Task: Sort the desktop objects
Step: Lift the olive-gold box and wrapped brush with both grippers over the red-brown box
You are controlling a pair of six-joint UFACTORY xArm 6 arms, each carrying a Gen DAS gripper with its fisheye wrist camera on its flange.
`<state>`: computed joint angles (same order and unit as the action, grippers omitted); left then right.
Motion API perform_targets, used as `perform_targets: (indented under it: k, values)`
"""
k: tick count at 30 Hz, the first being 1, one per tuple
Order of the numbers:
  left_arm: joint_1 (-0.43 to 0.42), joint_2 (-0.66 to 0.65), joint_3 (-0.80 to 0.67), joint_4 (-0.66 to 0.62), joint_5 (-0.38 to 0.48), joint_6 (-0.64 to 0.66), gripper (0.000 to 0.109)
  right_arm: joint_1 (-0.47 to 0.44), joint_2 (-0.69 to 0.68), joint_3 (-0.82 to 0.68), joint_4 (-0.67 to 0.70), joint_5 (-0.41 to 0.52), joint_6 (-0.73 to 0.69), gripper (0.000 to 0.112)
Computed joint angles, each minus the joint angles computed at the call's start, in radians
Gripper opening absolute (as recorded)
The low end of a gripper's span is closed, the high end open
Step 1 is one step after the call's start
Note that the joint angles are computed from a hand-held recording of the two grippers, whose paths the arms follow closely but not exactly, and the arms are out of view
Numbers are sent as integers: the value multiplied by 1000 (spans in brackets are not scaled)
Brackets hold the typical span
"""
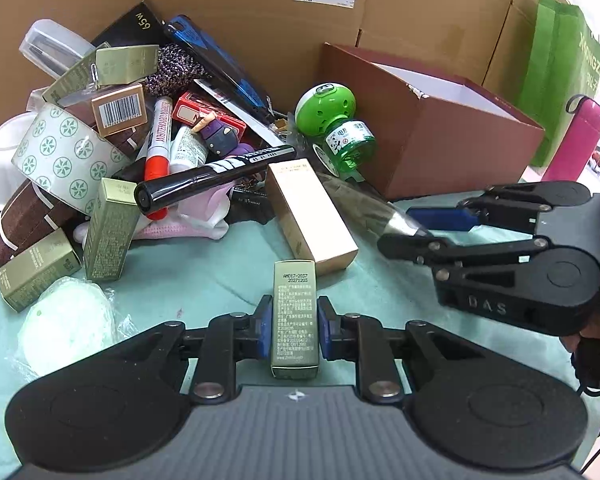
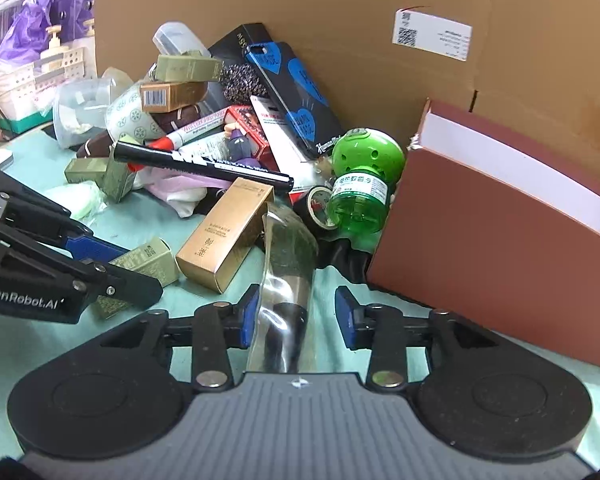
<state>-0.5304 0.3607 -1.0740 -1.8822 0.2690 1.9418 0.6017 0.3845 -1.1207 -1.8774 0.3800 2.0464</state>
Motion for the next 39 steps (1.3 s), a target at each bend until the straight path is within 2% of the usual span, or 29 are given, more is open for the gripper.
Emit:
perform_targets:
  k: [1, 5, 10, 16, 20, 25, 27, 31, 35, 39]
  values:
    - [1, 0, 0, -2, 1, -1, 22, -4, 4, -5, 2, -11, -1, 24]
    - [-3, 4, -6, -15, -10, -4, 22, -8, -1, 1, -4, -23, 21, 20]
    - [0, -48, 51, 16, 35, -22, 22, -17, -53, 47, -103, -67, 172, 20]
    - [9, -134, 117, 2, 107, -15, 22, -22, -132, 107, -332, -131, 455, 20]
    - [-14, -188, 132, -43, 119, 51, 22, -9, -201, 161, -431, -105, 581, 20]
    - [-39, -207, 85, -29, 169, 29, 22, -2, -327, 254, -403, -16, 539, 20]
    - [-51, -200, 48, -17, 192, 11, 22, -10, -381, 290, -357, 23, 483, 20]
    - [-93, -138, -73, 7, 184, -39, 22, -45, -473, 343, -248, 95, 382, 20]
    - [-118, -25, -231, 106, 194, -209, 22, -118, -527, 361, -213, 124, 411, 20]
    - [-148, 108, -402, 256, 185, -416, 22, -205, -514, 334, -138, 125, 379, 20]
